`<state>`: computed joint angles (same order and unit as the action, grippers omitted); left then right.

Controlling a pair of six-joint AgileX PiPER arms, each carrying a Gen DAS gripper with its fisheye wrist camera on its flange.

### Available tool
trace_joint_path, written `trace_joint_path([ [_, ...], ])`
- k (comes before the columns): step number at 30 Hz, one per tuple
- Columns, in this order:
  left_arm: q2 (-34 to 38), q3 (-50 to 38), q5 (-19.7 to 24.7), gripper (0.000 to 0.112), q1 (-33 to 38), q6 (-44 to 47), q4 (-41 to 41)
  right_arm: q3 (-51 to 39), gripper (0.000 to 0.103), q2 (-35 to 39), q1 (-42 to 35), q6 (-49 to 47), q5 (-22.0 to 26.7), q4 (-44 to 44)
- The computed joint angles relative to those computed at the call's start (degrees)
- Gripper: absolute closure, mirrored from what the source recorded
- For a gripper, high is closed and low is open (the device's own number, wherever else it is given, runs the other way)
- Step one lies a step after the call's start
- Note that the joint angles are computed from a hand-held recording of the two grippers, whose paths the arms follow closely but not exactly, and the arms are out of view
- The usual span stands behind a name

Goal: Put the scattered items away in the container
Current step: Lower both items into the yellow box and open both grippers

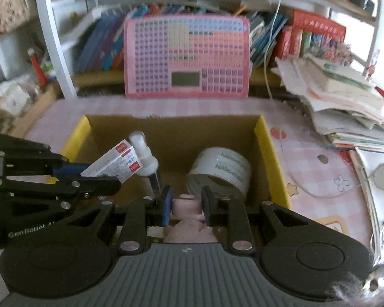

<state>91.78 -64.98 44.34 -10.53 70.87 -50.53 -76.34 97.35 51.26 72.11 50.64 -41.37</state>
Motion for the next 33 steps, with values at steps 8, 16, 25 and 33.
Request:
trace_joint_path([
  [8, 2.3, 0.2, -2.5, 0.099, -2.1, 0.3, 2.0, -3.2, 0.080, 3.9, -3.2, -6.7, -2.6, 3.1],
  [16, -2.2, 4.0, -7.0, 0.073, -2.2, 0.2, 0.4, -1.6, 0.055, 2.7, -4.1, -3.7, -5.9, 1.3],
  [25, -15.2, 12.0, -11.8, 0.047, -1.4, -4.6, -1.4, 5.7, 0.048, -5.2, -0.7, 5.0, -6.6, -5.1],
  [33, -32.3, 20.5, -16.8, 0.026, -4.2, -22.7, 10.2, 14.1, 0.041, -14.8, 9.7, 16.4, 0.6, -15.5],
])
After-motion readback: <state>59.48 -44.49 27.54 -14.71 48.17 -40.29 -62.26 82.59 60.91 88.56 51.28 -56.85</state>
